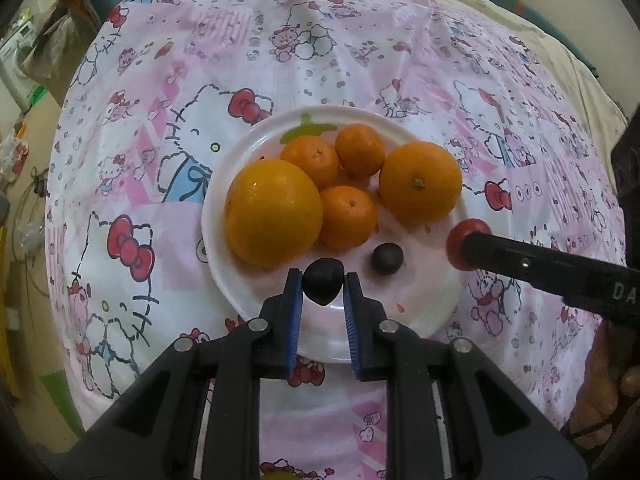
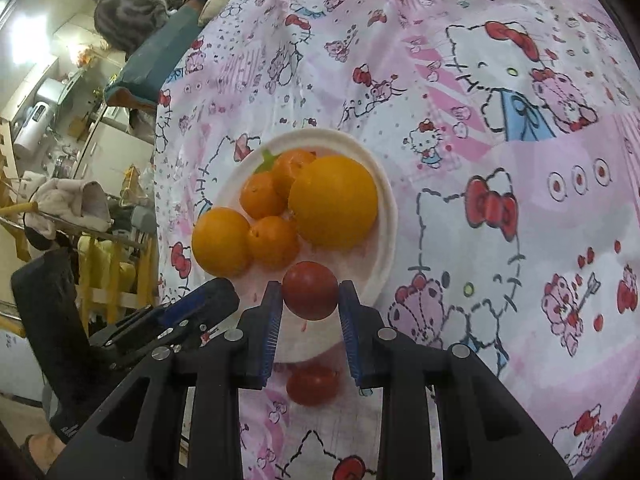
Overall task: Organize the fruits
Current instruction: 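Place the olive on the plate with the left tool while the right tool places its cherry tomato there, then grasp the second cherry tomato with the right tool while the left tool moves to the green grape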
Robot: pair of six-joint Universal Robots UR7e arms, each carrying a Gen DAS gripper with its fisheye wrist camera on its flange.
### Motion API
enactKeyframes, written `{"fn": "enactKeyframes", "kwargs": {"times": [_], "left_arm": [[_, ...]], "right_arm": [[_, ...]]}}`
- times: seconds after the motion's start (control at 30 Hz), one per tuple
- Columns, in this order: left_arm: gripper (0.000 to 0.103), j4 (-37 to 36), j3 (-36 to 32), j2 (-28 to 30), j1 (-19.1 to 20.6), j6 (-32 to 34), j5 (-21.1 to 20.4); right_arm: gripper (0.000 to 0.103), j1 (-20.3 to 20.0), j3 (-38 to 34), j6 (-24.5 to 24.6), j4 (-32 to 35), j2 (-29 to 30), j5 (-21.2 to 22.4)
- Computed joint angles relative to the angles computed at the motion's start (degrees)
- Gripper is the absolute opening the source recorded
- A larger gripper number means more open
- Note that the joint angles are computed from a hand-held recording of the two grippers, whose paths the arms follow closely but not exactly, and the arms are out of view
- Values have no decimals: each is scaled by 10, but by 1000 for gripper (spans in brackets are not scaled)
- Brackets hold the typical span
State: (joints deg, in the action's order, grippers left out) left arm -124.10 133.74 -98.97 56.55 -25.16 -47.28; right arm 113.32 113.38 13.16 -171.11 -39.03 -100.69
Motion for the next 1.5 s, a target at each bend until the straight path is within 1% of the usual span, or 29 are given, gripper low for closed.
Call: {"fn": "enactKeyframes", "kwargs": {"times": [0.1, 0.27, 0.3, 0.33, 0.37, 0.4, 0.43, 0.5, 0.8, 0.83, 0.87, 0.9, 0.93, 0.97, 1.03, 1.17, 1.2, 1.3, 1.4, 1.5], "left_arm": [[17, -4, 4, -2, -2, 2, 7], [18, -4, -3, 3, 8, 0, -7], [24, -3, -5, 4, 10, -1, -13], [38, -2, -7, 6, 12, -2, -20], [46, -2, -8, 6, 13, -5, -24], [56, -7, -5, 3, 10, -8, -20], [60, -10, -2, 1, 7, -10, -15], [63, -5, -2, 1, 2, -12, -11], [65, -2, 3, -13, -4, -17, 1], [65, -3, 3, -15, -3, -19, 1], [65, -3, 4, -17, -3, -21, 0], [65, -4, 4, -19, -4, -23, 0], [65, -4, 6, -21, -6, -24, 2], [65, -2, 8, -25, -11, -28, 11], [65, 0, 10, -27, -17, -28, 19], [65, 4, 10, -33, -15, -25, 8], [66, 11, 11, -35, -19, -32, 15], [74, 23, 15, -43, -26, -52, 30], [74, 33, 17, -53, -34, -60, 41], [74, 50, 23, -68, -52, -75, 69]], "right_arm": [[31, -1, -5, -4, 5, 5, 0], [32, -4, -8, -7, 12, 9, 2], [33, -4, -9, -5, 14, 9, 1], [33, -4, -10, -5, 15, 10, 2], [33, -4, -9, -5, 14, 9, 3], [33, -4, -10, -5, 15, 10, 4], [33, -4, -10, -7, 14, 9, 4], [33, -4, -9, -7, 14, 8, 3], [34, -5, -7, 3, 13, 6, 10], [36, -5, -8, 4, 14, 5, 8], [45, -5, -7, 5, 12, 4, 9], [50, -6, -5, 8, 9, 2, 11], [59, -6, -3, 11, 4, 1, 13], [60, -5, 0, 13, -3, -1, 14], [60, -2, 1, 13, -5, -4, 11], [60, 3, 4, 14, -4, -11, 9], [60, 6, 5, 14, -1, -13, 7], [60, 13, 6, 8, 5, -17, 0], [60, 18, 10, 9, 7, -22, -6], [60, 21, 16, 13, 8, -29, -11]]}}
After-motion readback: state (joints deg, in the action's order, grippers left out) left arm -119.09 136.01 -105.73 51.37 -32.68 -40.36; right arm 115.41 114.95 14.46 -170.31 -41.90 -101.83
